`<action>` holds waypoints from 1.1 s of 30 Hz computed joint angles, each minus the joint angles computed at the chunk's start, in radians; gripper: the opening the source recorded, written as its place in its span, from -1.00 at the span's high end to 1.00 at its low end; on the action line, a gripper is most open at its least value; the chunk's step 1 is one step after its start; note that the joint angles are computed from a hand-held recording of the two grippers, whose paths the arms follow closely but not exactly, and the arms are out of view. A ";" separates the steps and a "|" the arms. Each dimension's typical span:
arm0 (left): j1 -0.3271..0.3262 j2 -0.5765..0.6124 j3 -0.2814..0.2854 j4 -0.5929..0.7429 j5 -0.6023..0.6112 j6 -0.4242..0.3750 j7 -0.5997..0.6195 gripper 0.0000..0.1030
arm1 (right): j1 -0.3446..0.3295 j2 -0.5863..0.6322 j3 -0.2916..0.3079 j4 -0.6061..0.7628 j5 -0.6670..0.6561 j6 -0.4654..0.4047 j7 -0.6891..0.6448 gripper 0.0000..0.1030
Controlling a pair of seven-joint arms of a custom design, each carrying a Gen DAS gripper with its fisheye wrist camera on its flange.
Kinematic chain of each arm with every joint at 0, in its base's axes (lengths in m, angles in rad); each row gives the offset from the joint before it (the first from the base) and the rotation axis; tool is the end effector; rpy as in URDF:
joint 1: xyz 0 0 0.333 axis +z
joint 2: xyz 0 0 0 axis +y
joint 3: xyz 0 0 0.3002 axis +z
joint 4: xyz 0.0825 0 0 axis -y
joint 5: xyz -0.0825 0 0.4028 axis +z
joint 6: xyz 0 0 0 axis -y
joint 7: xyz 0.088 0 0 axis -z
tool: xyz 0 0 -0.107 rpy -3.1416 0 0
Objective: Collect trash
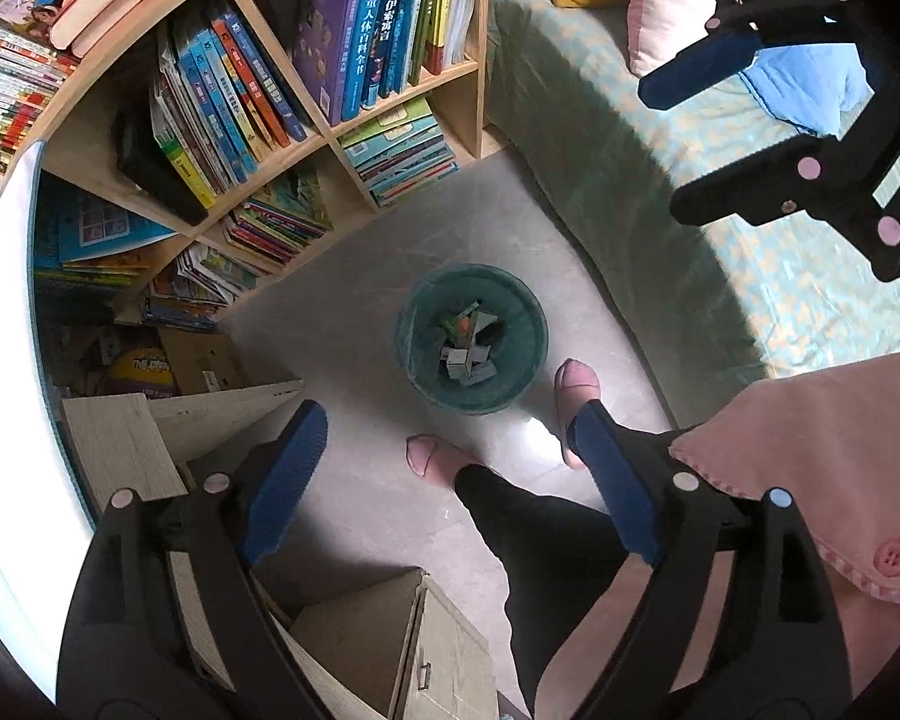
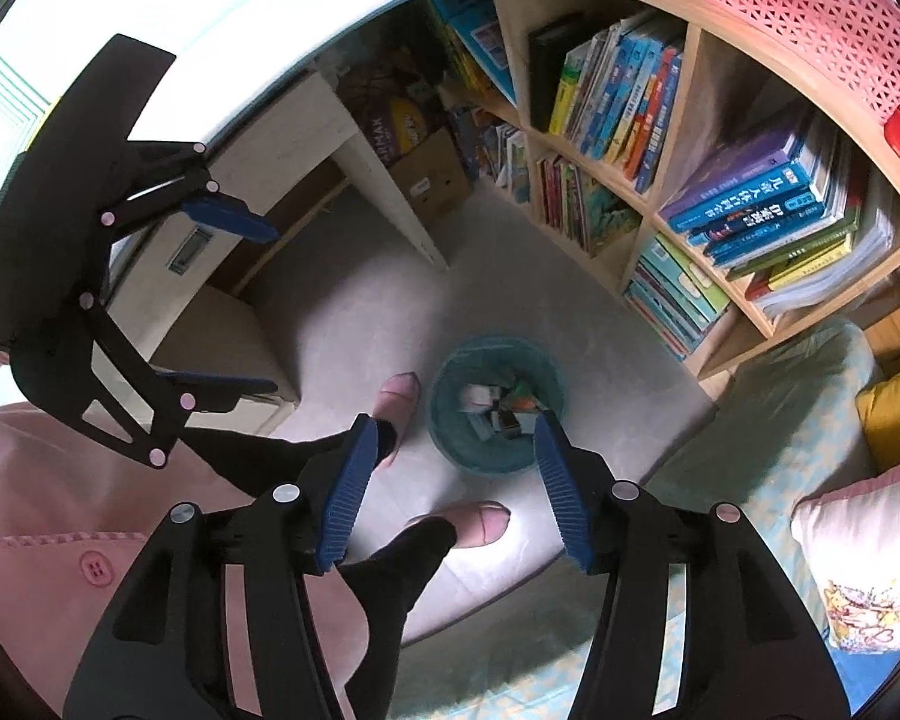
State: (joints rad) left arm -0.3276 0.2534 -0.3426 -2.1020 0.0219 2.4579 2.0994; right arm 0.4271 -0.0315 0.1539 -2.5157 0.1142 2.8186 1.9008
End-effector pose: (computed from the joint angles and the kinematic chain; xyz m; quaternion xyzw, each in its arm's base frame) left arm 0.4698 -0.3695 0.2879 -0.1840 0.9806 -0.0669 0.0125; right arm 0.4232 0.2709 0.2947 -0.7472 0.6431 -0.0306 0.1651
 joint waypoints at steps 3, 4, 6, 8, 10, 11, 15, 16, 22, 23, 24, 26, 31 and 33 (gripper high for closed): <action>-0.001 0.003 0.000 0.004 -0.001 -0.004 -0.010 -0.61 | 0.000 0.001 0.000 0.000 -0.006 0.003 0.010 -0.13; 0.000 0.005 0.001 0.008 0.000 -0.007 -0.012 -0.61 | 0.001 0.000 0.000 -0.001 -0.003 0.005 0.010 -0.13; 0.001 0.007 0.001 0.012 -0.001 -0.009 -0.014 -0.61 | 0.001 0.003 0.000 0.002 -0.003 0.005 0.013 -0.14; 0.002 0.007 0.001 0.015 -0.002 -0.009 -0.016 -0.61 | 0.000 0.002 -0.001 0.000 -0.003 0.006 0.005 -0.18; 0.004 0.009 0.002 0.019 -0.004 -0.011 -0.016 -0.61 | -0.001 0.003 -0.001 0.002 -0.011 0.009 0.010 -0.19; 0.005 0.008 0.003 0.020 -0.005 -0.009 -0.020 -0.61 | -0.001 0.005 -0.001 0.004 -0.013 0.008 0.012 -0.20; 0.010 0.000 0.006 0.018 -0.007 0.000 -0.028 -0.69 | -0.006 0.012 -0.006 0.019 -0.025 0.009 0.012 -0.32; 0.011 -0.003 0.009 0.015 -0.005 0.004 -0.035 -0.70 | -0.007 0.016 -0.007 0.026 -0.027 0.008 0.009 -0.32; 0.018 -0.025 0.027 0.004 0.006 0.022 -0.095 -0.87 | -0.012 0.048 -0.016 0.078 -0.179 0.007 0.104 -0.70; 0.021 -0.029 0.030 0.002 0.005 0.023 -0.107 -0.87 | -0.011 0.059 -0.018 0.095 -0.186 0.004 0.104 -0.71; 0.026 -0.035 0.033 0.000 0.000 0.023 -0.121 -0.87 | -0.010 0.068 -0.020 0.106 -0.188 0.002 0.102 -0.72; 0.037 -0.049 0.042 -0.006 -0.011 0.026 -0.152 -0.87 | -0.007 0.093 -0.023 0.145 -0.173 -0.006 0.071 -0.72; 0.064 -0.069 0.063 -0.019 -0.016 0.042 -0.211 -0.87 | 0.015 0.174 -0.037 0.268 -0.186 -0.019 0.005 -0.72; 0.075 -0.075 0.075 -0.025 -0.004 0.053 -0.238 -0.87 | 0.032 0.222 -0.049 0.337 -0.211 -0.037 0.002 -0.72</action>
State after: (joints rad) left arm -0.2524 0.1787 -0.2674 -2.1268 0.0176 2.5110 1.8619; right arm 0.4589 0.1903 0.1053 -2.1788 -0.0969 2.7821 1.9029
